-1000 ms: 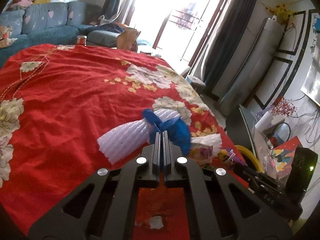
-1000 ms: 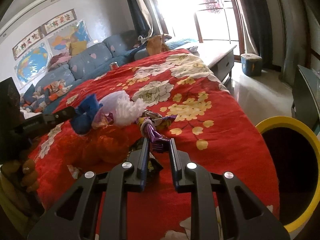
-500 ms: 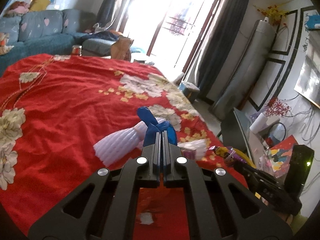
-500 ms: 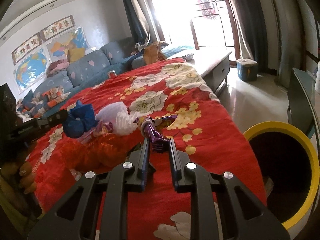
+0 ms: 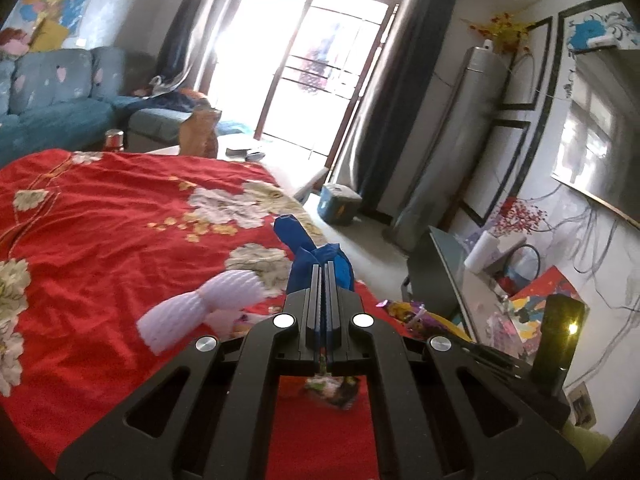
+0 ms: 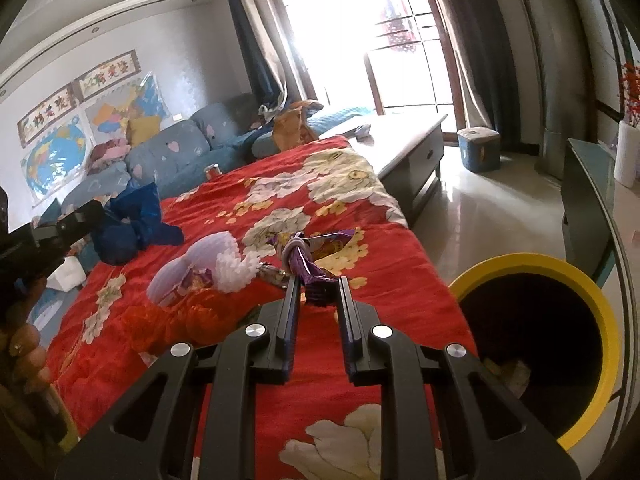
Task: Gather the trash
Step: 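Carry the blue bag and purple wrapper with both grippers over the bin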
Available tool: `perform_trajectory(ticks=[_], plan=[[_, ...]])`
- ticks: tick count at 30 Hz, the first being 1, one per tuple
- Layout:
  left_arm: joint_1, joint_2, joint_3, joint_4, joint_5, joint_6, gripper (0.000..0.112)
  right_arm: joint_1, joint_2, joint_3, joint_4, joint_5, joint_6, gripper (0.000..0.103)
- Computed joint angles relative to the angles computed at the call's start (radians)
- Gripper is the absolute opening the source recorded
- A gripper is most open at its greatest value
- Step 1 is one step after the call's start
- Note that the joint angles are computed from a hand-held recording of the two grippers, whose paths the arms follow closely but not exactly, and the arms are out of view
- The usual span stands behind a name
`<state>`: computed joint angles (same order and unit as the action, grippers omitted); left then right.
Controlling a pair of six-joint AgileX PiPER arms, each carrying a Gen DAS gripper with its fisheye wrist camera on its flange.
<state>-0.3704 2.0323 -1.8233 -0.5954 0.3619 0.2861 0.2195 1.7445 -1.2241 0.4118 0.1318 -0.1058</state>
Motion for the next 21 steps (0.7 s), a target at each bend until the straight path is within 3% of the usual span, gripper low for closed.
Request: perform_trajectory(ticks=[21], plan=[[-0.122,0.098,-0.161,0.099,0.078,-0.038,0.000,-0.109,-0.076,0.086,0.153,-0.024,-0.131,0.018]])
